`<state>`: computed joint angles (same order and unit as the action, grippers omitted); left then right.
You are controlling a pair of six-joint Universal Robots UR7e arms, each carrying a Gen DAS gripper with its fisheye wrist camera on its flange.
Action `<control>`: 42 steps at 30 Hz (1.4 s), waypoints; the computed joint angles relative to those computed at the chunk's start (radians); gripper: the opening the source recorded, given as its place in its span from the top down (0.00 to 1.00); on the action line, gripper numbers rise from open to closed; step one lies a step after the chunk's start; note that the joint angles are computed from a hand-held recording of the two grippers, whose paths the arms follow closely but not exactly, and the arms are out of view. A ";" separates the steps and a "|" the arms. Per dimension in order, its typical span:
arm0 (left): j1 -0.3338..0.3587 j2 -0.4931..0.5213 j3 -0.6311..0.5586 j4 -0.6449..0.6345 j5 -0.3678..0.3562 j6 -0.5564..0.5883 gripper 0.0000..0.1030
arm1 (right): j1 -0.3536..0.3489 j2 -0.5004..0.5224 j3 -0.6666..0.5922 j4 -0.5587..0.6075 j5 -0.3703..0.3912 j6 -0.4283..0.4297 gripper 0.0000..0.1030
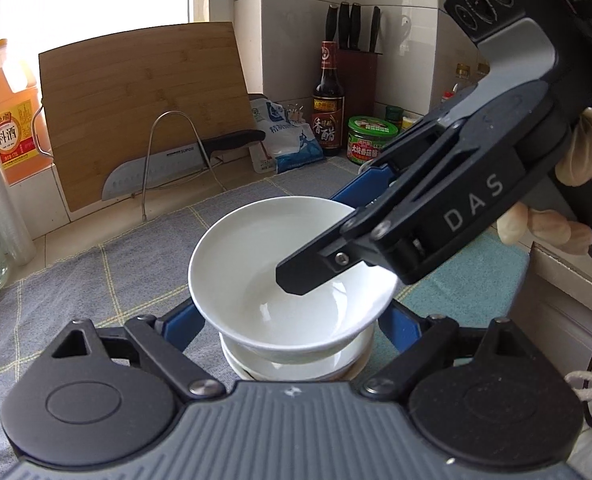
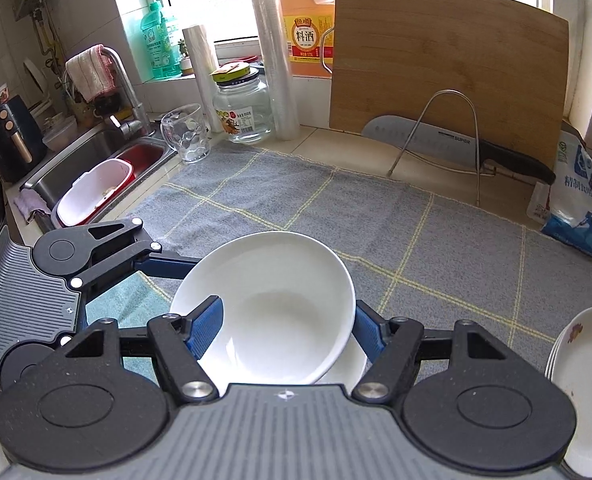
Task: Organize plates and bowls
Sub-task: 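Lift the white bowl with the right tool and carry it over the bowl stack, then lower the bowl onto the stack, open the right tool and withdraw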
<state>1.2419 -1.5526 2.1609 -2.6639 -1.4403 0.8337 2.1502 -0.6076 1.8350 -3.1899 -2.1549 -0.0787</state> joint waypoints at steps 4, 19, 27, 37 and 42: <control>-0.002 -0.002 0.009 0.019 0.002 -0.007 0.10 | -0.004 -0.011 0.032 -0.006 0.002 0.029 0.27; 0.007 0.020 0.001 0.014 0.015 -0.003 0.10 | -0.023 0.003 0.031 -0.019 0.012 0.029 0.27; 0.001 0.025 -0.008 0.031 0.025 -0.013 0.10 | -0.034 0.016 0.025 -0.017 0.008 0.029 0.27; 0.001 0.042 -0.015 0.035 0.035 -0.002 0.10 | -0.040 0.028 0.021 -0.026 0.000 0.025 0.27; 0.002 0.050 -0.017 0.036 0.042 -0.003 0.10 | -0.043 0.031 0.024 -0.041 0.001 0.018 0.27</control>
